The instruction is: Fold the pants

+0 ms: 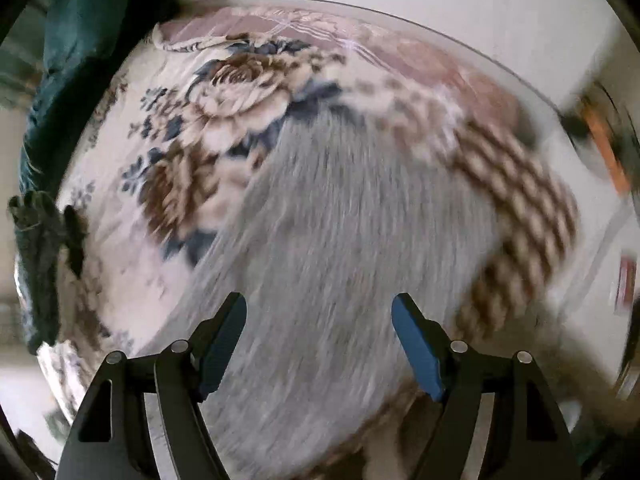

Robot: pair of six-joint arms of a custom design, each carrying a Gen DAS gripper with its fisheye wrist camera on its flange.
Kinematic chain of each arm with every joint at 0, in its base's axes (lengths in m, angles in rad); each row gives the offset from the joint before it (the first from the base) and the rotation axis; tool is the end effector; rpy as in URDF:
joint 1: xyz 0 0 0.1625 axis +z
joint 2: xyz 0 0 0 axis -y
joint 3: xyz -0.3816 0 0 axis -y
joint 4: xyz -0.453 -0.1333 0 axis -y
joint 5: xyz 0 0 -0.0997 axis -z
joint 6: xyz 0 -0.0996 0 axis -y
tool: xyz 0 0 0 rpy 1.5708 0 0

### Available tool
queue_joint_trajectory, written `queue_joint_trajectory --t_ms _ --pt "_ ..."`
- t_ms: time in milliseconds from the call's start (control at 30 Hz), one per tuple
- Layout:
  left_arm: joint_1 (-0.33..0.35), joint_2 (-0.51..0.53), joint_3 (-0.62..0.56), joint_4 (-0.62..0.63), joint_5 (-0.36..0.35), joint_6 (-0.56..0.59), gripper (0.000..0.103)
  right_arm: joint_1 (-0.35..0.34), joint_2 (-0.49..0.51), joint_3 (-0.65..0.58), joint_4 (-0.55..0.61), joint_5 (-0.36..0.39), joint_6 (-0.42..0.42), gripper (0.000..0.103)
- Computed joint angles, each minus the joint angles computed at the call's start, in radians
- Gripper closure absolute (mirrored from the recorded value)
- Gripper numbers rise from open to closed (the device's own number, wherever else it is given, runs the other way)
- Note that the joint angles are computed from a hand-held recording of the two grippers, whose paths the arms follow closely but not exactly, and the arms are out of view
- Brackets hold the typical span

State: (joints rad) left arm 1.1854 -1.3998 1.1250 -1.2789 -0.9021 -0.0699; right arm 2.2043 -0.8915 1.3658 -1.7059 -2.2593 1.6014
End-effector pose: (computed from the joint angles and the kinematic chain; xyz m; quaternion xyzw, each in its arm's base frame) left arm -0.0445 -0.6287 0.5816 0.1512 0.9324 -0.0662 0.3215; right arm 0.4774 -0.5317 0.1468 -0.3813 -0.8478 0.2295 0.2885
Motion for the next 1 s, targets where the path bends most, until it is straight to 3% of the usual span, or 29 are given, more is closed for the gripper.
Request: queue_joint_trajectory --t_ms 167,200,233,267,300,433,567,600,633,700,767,833,867,900,967,1000 --pt "-0.054 0.038 0.105 -0.046 0.030 -0.087 0.000 -0.135 0.022 -0.064 0.064 0.011 -0.360 0.026" --pt "-0.062 0.043 0.116 -0.044 0.028 -0.109 0.000 -0.155 0.043 -0.091 0.097 0.007 -0.428 0.034" --pt "-0.071 0.048 0.130 -0.045 0.032 -0.132 0.000 -0.169 0.061 -0.110 0.119 0.006 -0.464 0.048" --pt "-0.077 0.052 0.137 -0.043 0.035 -0.145 0.000 -0.182 0.071 -0.120 0.129 0.010 -0.507 0.092" --pt "-0.084 0.059 0.143 -0.043 0.037 -0.156 0.000 -0.192 0.076 -0.124 0.130 0.023 -0.549 0.095" --pt "-0.109 0.063 0.174 -0.034 0.052 -0.187 0.000 -0.163 0.049 -0.106 0.143 -0.089 -0.557 0.096" --pt "-0.117 0.072 0.174 -0.010 0.049 -0.211 0.000 -0.167 -0.056 -0.004 0.078 -0.088 -0.460 0.096" --pt "-0.119 0.074 0.175 -0.009 0.052 -0.213 0.000 -0.179 -0.075 0.019 0.069 -0.069 -0.446 0.103" --pt "-0.121 0.075 0.178 -0.010 0.057 -0.215 0.000 -0.187 -0.078 0.021 0.101 -0.076 -0.415 0.102" --pt "-0.120 0.080 0.180 -0.008 0.057 -0.221 0.000 -0.219 -0.100 0.052 0.083 -0.050 -0.431 0.102" --pt "-0.119 0.083 0.177 -0.004 0.055 -0.230 0.000 -0.269 -0.164 0.132 -0.051 0.083 -0.468 0.102" --pt "-0.118 0.084 0.173 -0.005 0.038 -0.235 0.000 -0.267 -0.240 0.219 -0.184 0.125 -0.487 0.097" --pt "-0.119 0.081 0.176 -0.008 0.034 -0.235 0.000 -0.253 -0.263 0.236 -0.189 0.107 -0.486 0.086" --pt "-0.121 0.077 0.181 -0.009 0.032 -0.236 0.000 -0.241 -0.282 0.250 -0.181 0.093 -0.476 0.066" --pt "-0.124 0.066 0.198 -0.002 0.021 -0.242 0.000 -0.212 -0.346 0.306 -0.162 0.075 -0.396 0.040" --pt "-0.124 0.060 0.212 0.008 0.014 -0.250 0.000 -0.199 -0.391 0.358 -0.183 0.079 -0.348 0.039"
